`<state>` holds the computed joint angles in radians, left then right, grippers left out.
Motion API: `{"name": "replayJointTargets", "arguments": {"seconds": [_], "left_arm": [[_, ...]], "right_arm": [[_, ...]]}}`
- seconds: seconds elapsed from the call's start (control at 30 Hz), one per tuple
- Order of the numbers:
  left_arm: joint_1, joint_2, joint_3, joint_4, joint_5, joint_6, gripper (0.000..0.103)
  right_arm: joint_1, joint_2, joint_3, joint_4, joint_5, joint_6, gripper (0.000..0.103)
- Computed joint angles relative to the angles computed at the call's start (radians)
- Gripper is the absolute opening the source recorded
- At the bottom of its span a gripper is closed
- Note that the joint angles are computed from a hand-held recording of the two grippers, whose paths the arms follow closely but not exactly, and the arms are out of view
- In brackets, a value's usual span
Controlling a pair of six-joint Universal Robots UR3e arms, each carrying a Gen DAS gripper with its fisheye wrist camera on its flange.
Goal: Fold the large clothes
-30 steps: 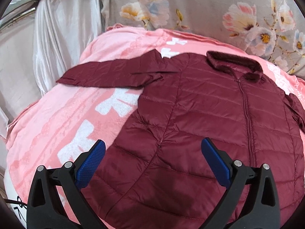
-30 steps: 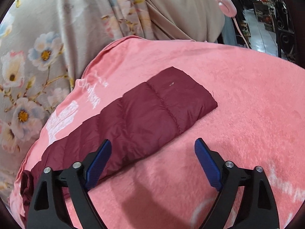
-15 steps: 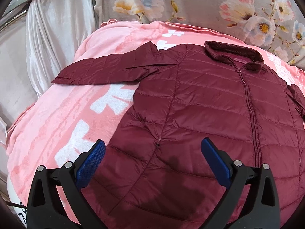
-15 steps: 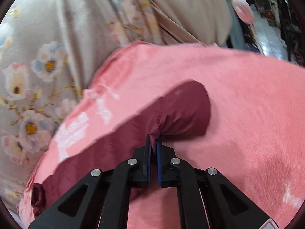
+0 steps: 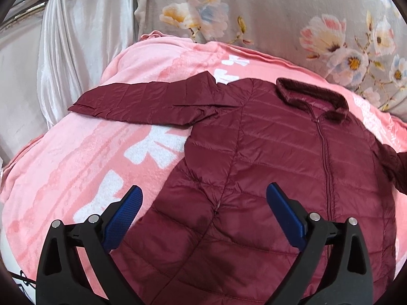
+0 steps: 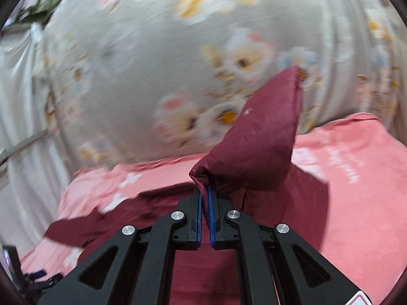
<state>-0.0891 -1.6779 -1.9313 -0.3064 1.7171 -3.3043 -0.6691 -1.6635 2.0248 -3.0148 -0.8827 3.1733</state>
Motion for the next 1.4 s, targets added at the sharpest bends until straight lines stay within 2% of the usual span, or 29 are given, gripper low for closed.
{"name": "replayJointTargets", "arguments": {"seconds": [0.27, 0.53, 0.6, 0.7, 0.77, 0.87, 0.97, 1.17, 1.27, 1.3, 1.33, 1.37, 1.4], "left_arm": [[0.110, 0.043, -0.032, 0.001, -0.142, 0.023, 0.095], [0.151, 0.008, 0.003, -0.005, -0.254, 0.031, 0.095], [0.150, -0.007, 0.019, -0.006, -0.269, 0.029, 0.095], [0.155, -0.027, 0.037, -0.007, -0.305, 0.016, 0.095], [0.160, -0.044, 0.051, -0.011, -0.332, 0.006, 0.095], [0.164, -0.090, 0.093, -0.039, -0.379, -0.004, 0.095], [0.162, -0.160, 0.158, -0.086, -0.440, -0.014, 0.095], [0.157, -0.318, 0.291, -0.178, -0.557, -0.059, 0.095], [0.150, -0.358, 0.328, -0.170, -0.566, -0.113, 0.089], [0.149, -0.367, 0.339, -0.167, -0.571, -0.122, 0.081], [0.147, -0.383, 0.363, -0.180, -0.579, -0.130, 0.068], [0.146, -0.393, 0.381, -0.191, -0.582, -0.133, 0.061], [0.143, -0.404, 0.400, -0.201, -0.575, -0.135, 0.048]], "right_arm": [[0.432, 0.272, -0.113, -0.074, -0.180, 0.005, 0.004], [0.658, 0.499, -0.253, -0.032, -0.307, 0.017, 0.004], [0.688, 0.536, -0.299, 0.027, -0.313, 0.003, 0.011], [0.711, 0.564, -0.322, 0.040, -0.320, 0.018, 0.023], [0.696, 0.534, -0.276, 0.008, -0.288, 0.034, 0.031], [0.661, 0.466, -0.179, -0.057, -0.251, 0.066, 0.038], [0.585, 0.367, -0.036, -0.128, -0.224, 0.096, 0.040], [0.309, 0.184, 0.236, -0.193, -0.177, 0.128, 0.040], [0.158, 0.160, 0.303, -0.193, -0.135, 0.127, 0.042], [0.114, 0.167, 0.316, -0.197, -0.122, 0.126, 0.042], [0.083, 0.181, 0.318, -0.198, -0.122, 0.124, 0.042], [0.062, 0.202, 0.313, -0.198, -0.124, 0.123, 0.042], [0.044, 0.216, 0.311, -0.198, -0.120, 0.123, 0.042]]}}
